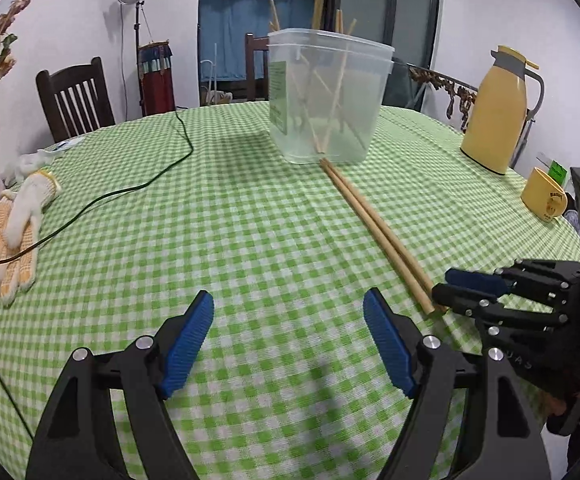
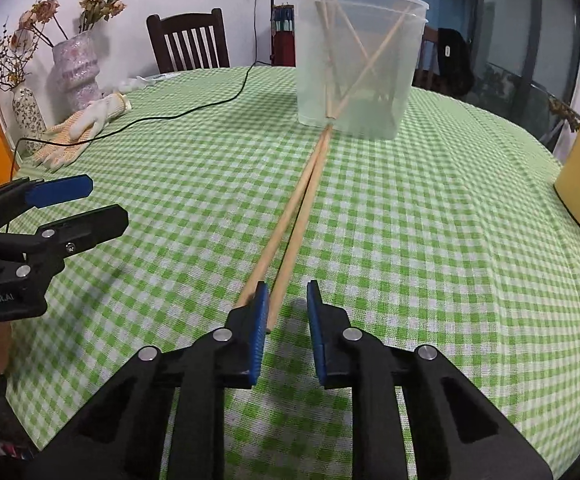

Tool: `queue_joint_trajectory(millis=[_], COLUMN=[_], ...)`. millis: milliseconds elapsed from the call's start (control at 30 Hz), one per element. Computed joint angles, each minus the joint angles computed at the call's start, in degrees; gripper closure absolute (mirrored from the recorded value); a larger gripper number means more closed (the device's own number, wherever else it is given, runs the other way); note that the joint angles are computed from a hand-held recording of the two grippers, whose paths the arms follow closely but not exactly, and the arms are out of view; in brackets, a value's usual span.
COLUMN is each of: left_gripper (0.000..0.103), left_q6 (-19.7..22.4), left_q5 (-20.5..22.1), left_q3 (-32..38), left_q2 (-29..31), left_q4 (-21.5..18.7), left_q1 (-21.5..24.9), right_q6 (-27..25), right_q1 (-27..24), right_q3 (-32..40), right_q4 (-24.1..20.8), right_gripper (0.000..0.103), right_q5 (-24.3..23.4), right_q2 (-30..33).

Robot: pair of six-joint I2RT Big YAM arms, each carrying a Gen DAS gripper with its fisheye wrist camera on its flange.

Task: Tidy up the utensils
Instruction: 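Close the right tool on one wooden chopstick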

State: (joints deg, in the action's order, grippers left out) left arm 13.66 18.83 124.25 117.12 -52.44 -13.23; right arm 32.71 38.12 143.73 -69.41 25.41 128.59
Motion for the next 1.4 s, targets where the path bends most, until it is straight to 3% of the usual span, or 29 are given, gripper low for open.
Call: queue_joint_trajectory(millis=[100,167,300,433,500,600,667,733,833,900,1000,1133,1233,1300,1333,1367,1400], left_gripper=[0.029,0.029,0.029,0.028,0.028,0.051,0.074,0.077,0.076,0.068,0.058,0.057,0.058,0.065,0.074,0.090,0.098], left_q6=[1.25,1.59,3.85,9.40,10.21,9.03,8.26,7.73,6.26,6.49,7.11,8.08,8.86,8.90,8.84,8.36,8.10], left_q5=[-0.20,-0.18,-0.45,-5.54,-7.57,-6.91,-6.99,-6.66,-2.68,-0.66,-0.64,-1.37,-1.77,-1.73,-1.99,-2.29,-2.74], left_q3=[1.79,3.50,6.61,8.21,11.13,13.45,14.01,13.70,14.18,12.99,8.50,5.88,7.64,10.12,10.57,10.77,10.90], left_q2=[1.02,1.87,3.82,5.58,7.40,8.38,8.46,8.09,8.18,7.52,5.22,3.96,4.82,6.23,6.50,6.68,6.86], left_q4=[-1.13,-2.74,-6.05,-8.19,-11.05,-13.65,-14.95,-15.82,-17.73,-17.70,-14.73,-12.40,-13.33,-14.48,-14.43,-13.90,-13.53], left_q1=[-1.08,-1.93,-4.25,-7.40,-8.11,-7.24,-6.01,-4.91,-3.55,-3.43,-3.71,-4.16,-4.12,-4.17,-4.26,-4.34,-4.36], right_q6=[-0.57,0.39,2.89,5.54,6.18,5.87,5.31,4.36,3.68,3.80,3.39,2.99,2.83,2.26,1.90,1.73,1.50], right_q1=[-0.11,-0.23,-1.13,-2.08,-2.27,-2.29,-2.14,-1.97,-1.88,-1.96,-1.81,-1.83,-1.75,-1.64,-1.61,-1.56,-1.58], right_q3=[0.92,-0.34,-11.28,-21.16,-24.49,-27.24,-28.99,-30.41,-30.90,-30.41,-30.97,-31.16,-31.42,-31.89,-31.84,-31.80,-31.27], right_q4=[-0.67,-0.44,5.12,8.35,9.93,11.84,13.52,15.35,16.23,15.83,16.21,15.67,15.86,16.32,16.45,16.49,15.98], right_gripper=[0.087,0.096,0.097,0.097,0.097,0.097,0.096,0.096,0.096,0.096,0.096,0.096,0.093,0.085,0.077,0.077,0.077], right_q5=[-1.15,-0.78,1.10,2.51,2.16,1.27,0.59,-0.15,-0.49,-0.90,-0.60,-1.27,-1.21,-1.08,-0.97,-0.74,-0.67], right_q2=[0.65,-0.26,-6.78,-12.94,-14.90,-16.43,-17.40,-18.13,-18.18,-17.68,-18.18,-18.27,-18.45,-18.76,-18.75,-18.70,-18.34])
